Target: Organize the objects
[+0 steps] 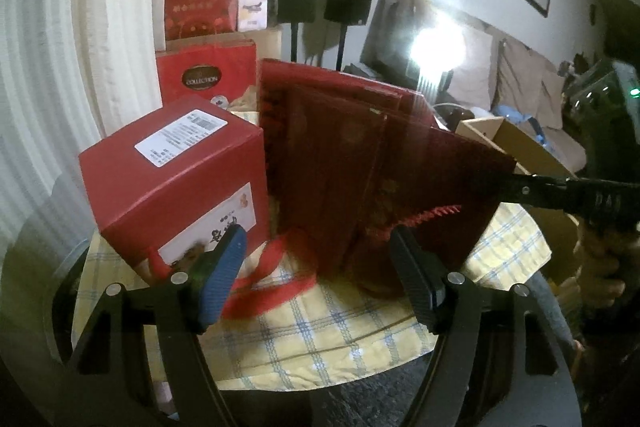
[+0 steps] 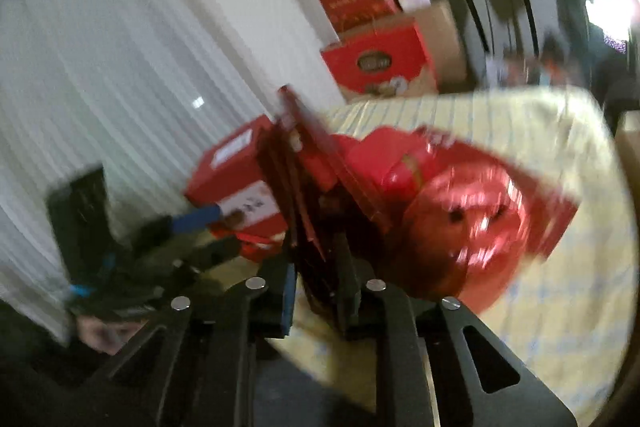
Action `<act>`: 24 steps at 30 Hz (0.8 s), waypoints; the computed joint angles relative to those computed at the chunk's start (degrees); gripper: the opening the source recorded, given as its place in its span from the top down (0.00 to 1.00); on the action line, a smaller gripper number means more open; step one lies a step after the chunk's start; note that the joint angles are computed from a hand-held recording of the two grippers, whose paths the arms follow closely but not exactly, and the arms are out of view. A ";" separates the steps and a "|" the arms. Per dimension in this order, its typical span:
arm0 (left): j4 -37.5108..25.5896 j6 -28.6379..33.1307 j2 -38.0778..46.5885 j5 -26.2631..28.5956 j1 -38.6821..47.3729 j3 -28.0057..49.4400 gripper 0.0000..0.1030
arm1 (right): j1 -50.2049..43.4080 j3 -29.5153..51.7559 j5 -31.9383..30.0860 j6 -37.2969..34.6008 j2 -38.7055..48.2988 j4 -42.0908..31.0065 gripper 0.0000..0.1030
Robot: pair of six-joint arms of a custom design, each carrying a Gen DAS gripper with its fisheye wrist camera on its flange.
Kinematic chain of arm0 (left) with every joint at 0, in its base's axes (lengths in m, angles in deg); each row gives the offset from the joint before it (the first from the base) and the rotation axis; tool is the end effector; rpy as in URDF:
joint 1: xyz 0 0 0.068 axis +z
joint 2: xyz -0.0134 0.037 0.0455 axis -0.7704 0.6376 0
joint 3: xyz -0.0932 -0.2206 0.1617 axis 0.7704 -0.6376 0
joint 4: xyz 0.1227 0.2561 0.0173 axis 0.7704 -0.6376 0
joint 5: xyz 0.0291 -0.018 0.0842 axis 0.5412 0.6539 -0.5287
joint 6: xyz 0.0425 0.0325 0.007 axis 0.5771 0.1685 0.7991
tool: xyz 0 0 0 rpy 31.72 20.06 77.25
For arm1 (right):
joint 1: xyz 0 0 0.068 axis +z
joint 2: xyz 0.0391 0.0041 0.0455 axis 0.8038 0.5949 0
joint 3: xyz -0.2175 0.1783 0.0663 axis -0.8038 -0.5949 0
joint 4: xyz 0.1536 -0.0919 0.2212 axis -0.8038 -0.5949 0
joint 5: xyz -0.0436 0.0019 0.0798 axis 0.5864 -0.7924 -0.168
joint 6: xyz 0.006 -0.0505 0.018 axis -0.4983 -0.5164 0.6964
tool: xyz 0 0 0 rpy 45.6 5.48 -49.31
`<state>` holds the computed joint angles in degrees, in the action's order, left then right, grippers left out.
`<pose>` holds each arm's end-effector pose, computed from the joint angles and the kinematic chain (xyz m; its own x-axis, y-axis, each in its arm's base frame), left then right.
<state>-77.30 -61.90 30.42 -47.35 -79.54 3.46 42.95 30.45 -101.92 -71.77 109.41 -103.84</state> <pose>0.2093 -0.0979 0.1835 -0.6023 -0.2474 -0.7589 -0.2388 0.9631 -0.1244 0.4003 -0.0442 0.1375 -0.6459 -0.3873 -0.6579 -0.7625 0.3691 0.5314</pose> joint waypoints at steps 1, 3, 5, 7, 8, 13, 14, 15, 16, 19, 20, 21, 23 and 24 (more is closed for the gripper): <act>-0.43 -0.24 -0.72 -0.26 -0.39 -0.10 0.31 | -0.77 3.87 -0.62 -1.60 3.33 -6.81 0.89; -1.15 -0.65 -1.55 -1.12 -1.27 -0.18 0.31 | -2.23 9.73 -1.28 -4.83 8.92 -17.70 0.90; -2.12 -1.36 -2.01 -2.01 -2.41 -0.03 0.31 | -4.03 11.00 -0.46 -6.08 10.81 -21.49 0.90; -2.76 -2.25 -2.46 -2.60 -3.75 -0.26 0.30 | -5.56 7.76 1.65 -3.78 8.52 -16.97 0.89; -3.08 -3.15 -2.41 -3.03 -4.81 -0.43 0.30 | -6.25 6.47 2.74 -2.99 7.71 -15.32 0.88; -3.50 -7.14 0.69 -2.67 -8.25 -0.90 0.30 | -9.74 -1.82 7.59 2.10 4.11 -4.17 0.69; -3.72 -8.12 1.38 -2.78 -9.12 -0.90 0.30 | -10.31 -2.93 8.40 3.12 3.67 -2.17 0.68; -3.84 -8.92 2.01 -2.74 -9.90 -0.95 0.30 | -10.68 -3.72 8.90 3.79 3.40 -0.68 0.68; -4.12 -10.01 2.57 -3.04 -10.97 -1.04 0.30 | -11.12 -4.73 9.51 5.00 2.90 1.67 0.66; -6.53 -12.57 4.92 -3.66 -12.85 0.27 0.30 | -11.84 -6.28 9.93 7.88 2.13 7.05 0.58; -8.50 -13.66 6.25 -4.00 -13.19 1.51 0.30 | -12.09 -6.94 10.19 8.67 1.64 8.61 0.57; -9.54 -14.34 6.94 -4.42 -13.55 2.09 0.30 | -12.14 -7.34 10.54 9.73 1.22 10.29 0.57; -11.17 -15.46 7.91 -5.29 -14.29 3.10 0.30 | -12.89 -7.14 10.43 9.20 1.02 10.71 0.57; -11.69 -15.92 8.37 -5.63 -14.47 3.49 0.30 | -13.21 -7.12 10.18 8.83 0.78 10.43 0.56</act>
